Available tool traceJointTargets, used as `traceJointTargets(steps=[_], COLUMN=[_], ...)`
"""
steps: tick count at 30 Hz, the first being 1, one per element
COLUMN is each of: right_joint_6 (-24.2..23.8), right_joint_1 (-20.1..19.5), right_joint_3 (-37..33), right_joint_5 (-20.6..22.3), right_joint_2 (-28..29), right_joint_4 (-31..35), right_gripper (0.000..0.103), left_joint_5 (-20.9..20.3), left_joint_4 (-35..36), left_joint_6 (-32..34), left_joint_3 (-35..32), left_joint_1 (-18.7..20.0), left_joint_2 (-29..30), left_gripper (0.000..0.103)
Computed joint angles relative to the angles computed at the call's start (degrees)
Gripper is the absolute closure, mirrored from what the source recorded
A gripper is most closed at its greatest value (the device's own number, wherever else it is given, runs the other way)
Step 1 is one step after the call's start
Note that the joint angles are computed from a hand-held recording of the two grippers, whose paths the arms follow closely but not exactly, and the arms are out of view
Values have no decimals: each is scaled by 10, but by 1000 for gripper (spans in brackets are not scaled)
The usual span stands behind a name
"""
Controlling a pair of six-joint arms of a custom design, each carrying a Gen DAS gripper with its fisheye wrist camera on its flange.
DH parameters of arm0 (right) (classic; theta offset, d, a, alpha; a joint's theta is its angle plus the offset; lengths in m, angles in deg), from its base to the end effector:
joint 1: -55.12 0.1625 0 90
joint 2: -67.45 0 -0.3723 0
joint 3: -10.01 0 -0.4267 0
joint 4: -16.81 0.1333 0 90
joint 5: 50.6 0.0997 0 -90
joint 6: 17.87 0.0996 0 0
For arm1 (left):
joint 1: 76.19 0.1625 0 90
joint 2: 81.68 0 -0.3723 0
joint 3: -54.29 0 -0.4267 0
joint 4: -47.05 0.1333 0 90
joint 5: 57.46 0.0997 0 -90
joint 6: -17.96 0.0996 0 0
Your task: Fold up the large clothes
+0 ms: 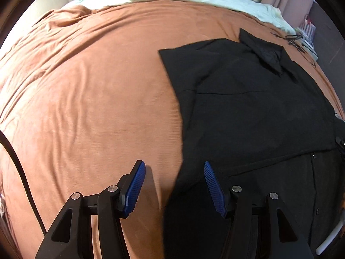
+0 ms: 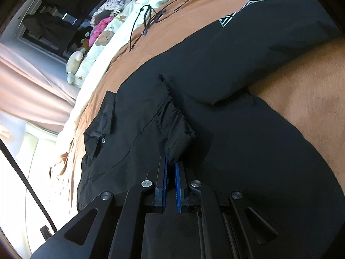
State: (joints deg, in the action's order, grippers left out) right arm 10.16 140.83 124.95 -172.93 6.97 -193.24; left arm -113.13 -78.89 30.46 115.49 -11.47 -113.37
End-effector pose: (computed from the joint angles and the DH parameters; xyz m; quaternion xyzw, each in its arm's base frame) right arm 0.0387 -0.5538 0.1953 -0.3695 -0.7335 0.5572 0.1220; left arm -0.1688 -0.8011 0.0773 0.2932 0.9079 -0.0860 0.2869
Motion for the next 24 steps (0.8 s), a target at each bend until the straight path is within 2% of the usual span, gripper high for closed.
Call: traceJointTargets(steps=[3,6,7,10,12,17,24], right_joint_6=[22,49,55,57,47,22,9], right_joint_1=[9,6,8,8,12,27,-10], right_joint_3=[6,17,24,46,62,115,187], right_joint_5=[-18,-3,-5,-8,-6,-41,-55], right_joint_2=[-11,-26,-33,-49,-63,-106,-183], right_joint_4=[23,38,39,18,-1,-40,-83], right_gripper=[99,95,87,45,42,42,42], left_joint_5=[-4,-13,-14,-20,-26,-36,-26], left_joint_4=[0,-4,-10,-26,-27,-24,-10], left_joint_6=[3,0,2,12,16,29,38], left_joint_3=[-1,-2,2,13,15,10,-7], left_joint_1=[-2,-10,-15,-28,-36,-52,-69], left_joint_2=[-12,-22,-25,-26,-17,15,60], left_gripper=[44,44,44,44,44,44,44])
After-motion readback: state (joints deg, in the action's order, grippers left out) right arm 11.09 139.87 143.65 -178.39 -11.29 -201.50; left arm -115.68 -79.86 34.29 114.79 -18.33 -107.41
